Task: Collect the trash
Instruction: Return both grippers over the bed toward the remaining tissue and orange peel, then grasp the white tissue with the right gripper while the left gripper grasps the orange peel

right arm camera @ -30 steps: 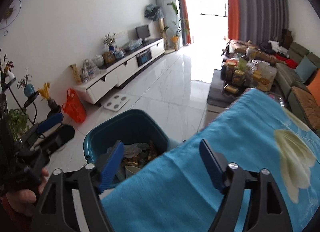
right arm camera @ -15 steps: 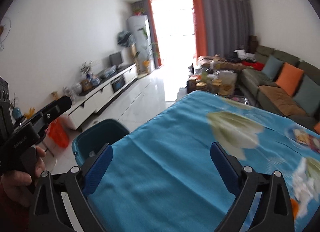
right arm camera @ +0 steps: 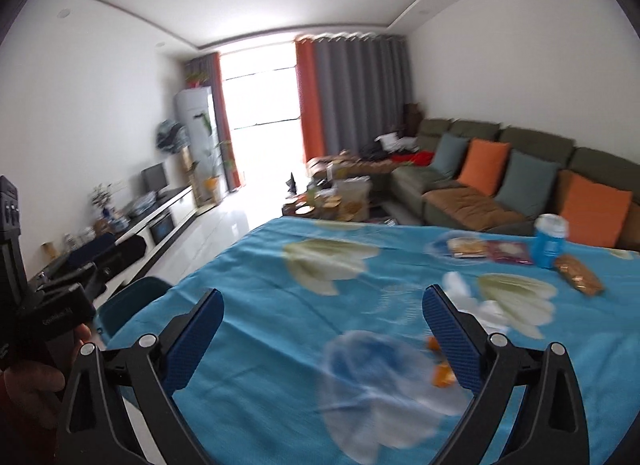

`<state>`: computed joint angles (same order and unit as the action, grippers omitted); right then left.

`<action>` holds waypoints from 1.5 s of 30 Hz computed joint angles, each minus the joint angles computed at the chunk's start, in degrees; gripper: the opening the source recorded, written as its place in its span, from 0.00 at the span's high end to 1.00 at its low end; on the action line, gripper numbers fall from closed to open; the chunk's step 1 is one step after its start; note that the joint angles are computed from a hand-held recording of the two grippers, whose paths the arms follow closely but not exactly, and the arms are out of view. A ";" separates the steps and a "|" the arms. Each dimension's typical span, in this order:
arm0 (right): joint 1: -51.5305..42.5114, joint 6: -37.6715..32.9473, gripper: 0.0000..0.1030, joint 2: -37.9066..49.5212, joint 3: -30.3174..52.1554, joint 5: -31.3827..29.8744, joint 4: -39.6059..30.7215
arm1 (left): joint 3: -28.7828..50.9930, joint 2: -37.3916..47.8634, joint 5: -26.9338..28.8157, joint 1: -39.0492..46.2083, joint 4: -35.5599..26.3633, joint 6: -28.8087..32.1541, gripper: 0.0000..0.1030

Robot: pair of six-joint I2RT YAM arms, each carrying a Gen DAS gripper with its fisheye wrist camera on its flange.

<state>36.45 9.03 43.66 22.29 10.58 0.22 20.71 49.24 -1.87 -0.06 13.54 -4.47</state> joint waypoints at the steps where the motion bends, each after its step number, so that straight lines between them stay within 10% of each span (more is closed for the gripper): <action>1: 0.12 -0.05 0.07 -2.48 -1.19 1.35 -0.30 | 0.01 0.69 -1.35 -2.65 0.50 0.08 0.06; 29: 8.45 5.59 0.07 -42.20 -7.21 24.00 -32.84 | -2.97 -5.28 -4.20 -18.73 -2.16 -0.13 0.06; 38: -15.67 0.07 0.07 -38.04 -8.88 -0.20 -27.26 | -0.96 0.74 -4.18 -20.71 -1.18 -0.59 0.06; 45: -34.98 -6.32 0.07 -13.71 -8.00 -17.90 -10.10 | 5.34 17.40 -1.59 -20.13 5.23 -0.24 0.06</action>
